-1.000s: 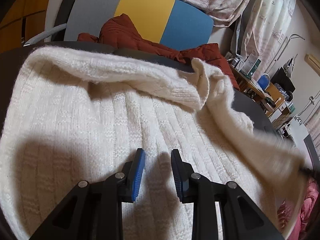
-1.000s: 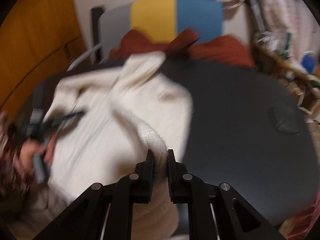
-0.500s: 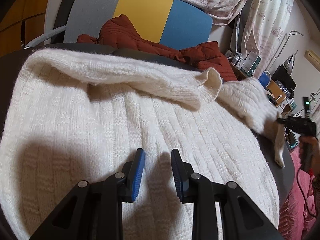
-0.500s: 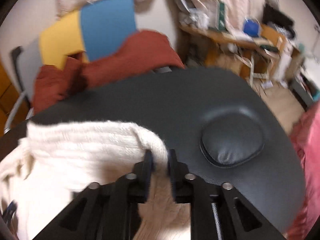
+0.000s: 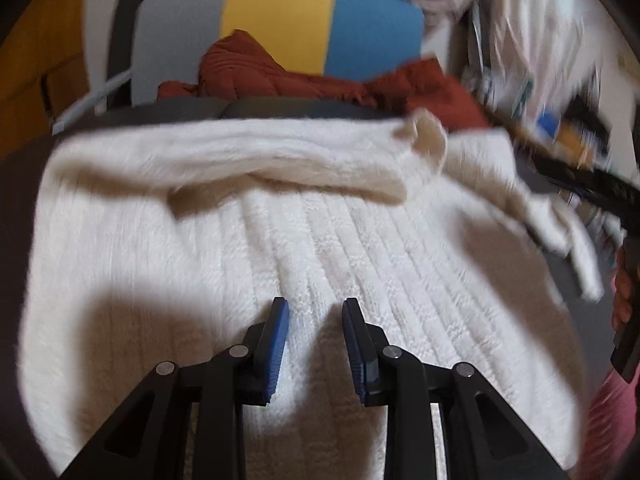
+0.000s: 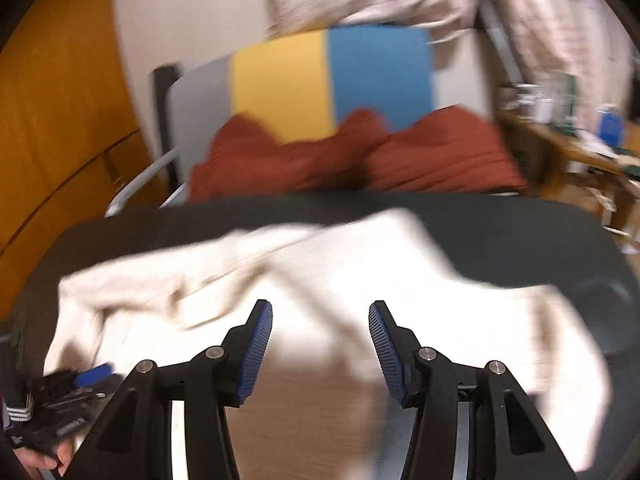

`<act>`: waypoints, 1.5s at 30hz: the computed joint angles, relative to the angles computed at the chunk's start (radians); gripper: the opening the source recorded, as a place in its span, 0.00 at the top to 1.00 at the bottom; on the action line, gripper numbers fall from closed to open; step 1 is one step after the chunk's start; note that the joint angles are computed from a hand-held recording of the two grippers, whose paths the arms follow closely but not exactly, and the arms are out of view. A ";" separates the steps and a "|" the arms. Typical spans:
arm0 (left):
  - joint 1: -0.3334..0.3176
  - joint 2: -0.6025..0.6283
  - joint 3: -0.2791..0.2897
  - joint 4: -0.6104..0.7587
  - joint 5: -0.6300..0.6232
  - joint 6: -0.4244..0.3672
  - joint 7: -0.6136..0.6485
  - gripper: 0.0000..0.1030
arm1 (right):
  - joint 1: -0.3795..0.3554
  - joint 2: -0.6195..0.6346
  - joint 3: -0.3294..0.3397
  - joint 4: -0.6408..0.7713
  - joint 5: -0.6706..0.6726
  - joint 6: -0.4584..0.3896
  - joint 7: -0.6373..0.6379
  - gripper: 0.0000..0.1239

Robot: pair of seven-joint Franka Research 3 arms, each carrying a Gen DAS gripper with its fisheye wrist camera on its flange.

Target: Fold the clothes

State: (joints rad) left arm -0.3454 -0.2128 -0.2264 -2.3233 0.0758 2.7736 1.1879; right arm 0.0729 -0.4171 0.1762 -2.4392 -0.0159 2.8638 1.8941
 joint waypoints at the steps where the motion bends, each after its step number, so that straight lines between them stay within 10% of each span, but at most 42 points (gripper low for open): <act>1: 0.000 0.014 -0.005 0.032 0.018 -0.034 0.015 0.73 | 0.017 0.045 0.012 0.026 0.011 0.003 0.007 0.58; 7: 0.004 0.165 0.009 0.257 -0.061 -0.185 0.161 0.73 | 0.024 0.210 0.064 0.121 -0.112 -0.014 0.176 0.59; 23: 0.082 0.564 0.052 0.801 0.225 -0.387 -0.100 0.73 | 0.031 0.204 0.032 0.023 -0.185 0.095 0.270 0.52; 33: 0.209 0.261 -0.022 0.402 -0.175 -0.159 0.191 0.73 | 0.035 0.222 0.025 0.042 -0.222 0.090 0.287 0.50; 38: 0.165 0.034 0.055 0.163 -0.440 -0.112 0.329 0.73 | 0.040 0.198 0.024 0.014 -0.220 0.095 0.291 0.49; 45: 0.120 -0.335 0.159 -0.183 -0.401 -0.170 0.242 0.71 | 0.039 0.199 0.028 0.012 -0.208 0.100 0.282 0.48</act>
